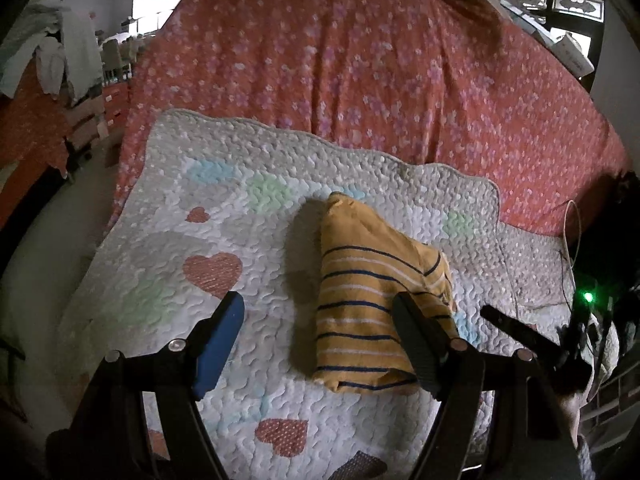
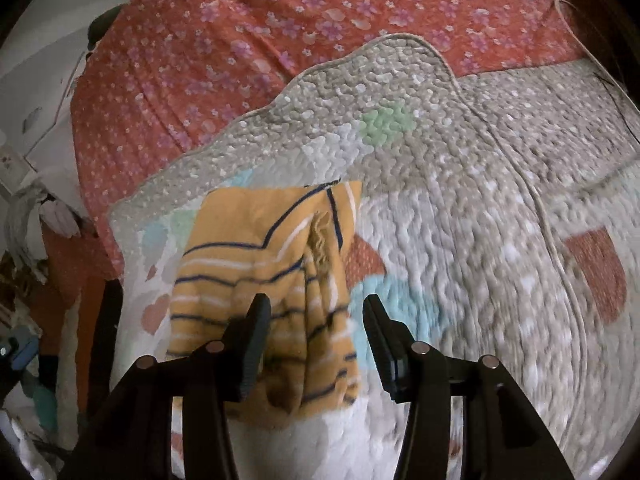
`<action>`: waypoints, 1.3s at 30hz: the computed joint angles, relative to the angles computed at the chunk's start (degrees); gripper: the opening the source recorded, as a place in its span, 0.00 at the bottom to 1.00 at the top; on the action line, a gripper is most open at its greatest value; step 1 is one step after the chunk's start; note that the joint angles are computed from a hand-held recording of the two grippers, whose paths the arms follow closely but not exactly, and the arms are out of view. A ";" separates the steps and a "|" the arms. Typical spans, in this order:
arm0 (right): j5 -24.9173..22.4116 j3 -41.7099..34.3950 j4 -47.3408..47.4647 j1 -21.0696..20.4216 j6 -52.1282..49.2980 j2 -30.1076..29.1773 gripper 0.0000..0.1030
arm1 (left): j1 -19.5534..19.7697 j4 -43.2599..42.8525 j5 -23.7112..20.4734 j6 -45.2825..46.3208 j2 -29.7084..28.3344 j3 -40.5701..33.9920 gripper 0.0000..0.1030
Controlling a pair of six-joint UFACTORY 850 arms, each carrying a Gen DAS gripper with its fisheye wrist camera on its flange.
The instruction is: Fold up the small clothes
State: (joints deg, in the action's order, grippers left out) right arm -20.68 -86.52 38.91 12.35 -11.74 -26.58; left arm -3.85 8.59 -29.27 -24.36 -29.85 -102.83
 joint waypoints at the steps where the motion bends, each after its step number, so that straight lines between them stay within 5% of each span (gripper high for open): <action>1: 0.41 1.66 2.13 0.05 -1.61 1.28 0.52 | 0.02 0.03 0.36 -0.20 0.60 0.79 0.73; 12: 3.22 9.09 4.05 2.14 -4.55 6.28 0.55 | -1.83 1.76 1.35 -1.01 3.34 4.48 0.73; 28: -2.49 5.56 9.80 0.05 -9.14 1.92 0.55 | -3.79 3.59 -1.72 -1.89 0.39 2.53 0.73; 35: -2.91 3.21 5.94 1.45 -6.75 -1.01 0.55 | -3.01 2.84 0.03 -1.86 1.57 3.94 0.73; 39: 1.63 4.42 -3.36 3.04 0.05 -0.26 0.55 | -1.74 -0.36 1.06 -0.31 2.72 5.35 0.73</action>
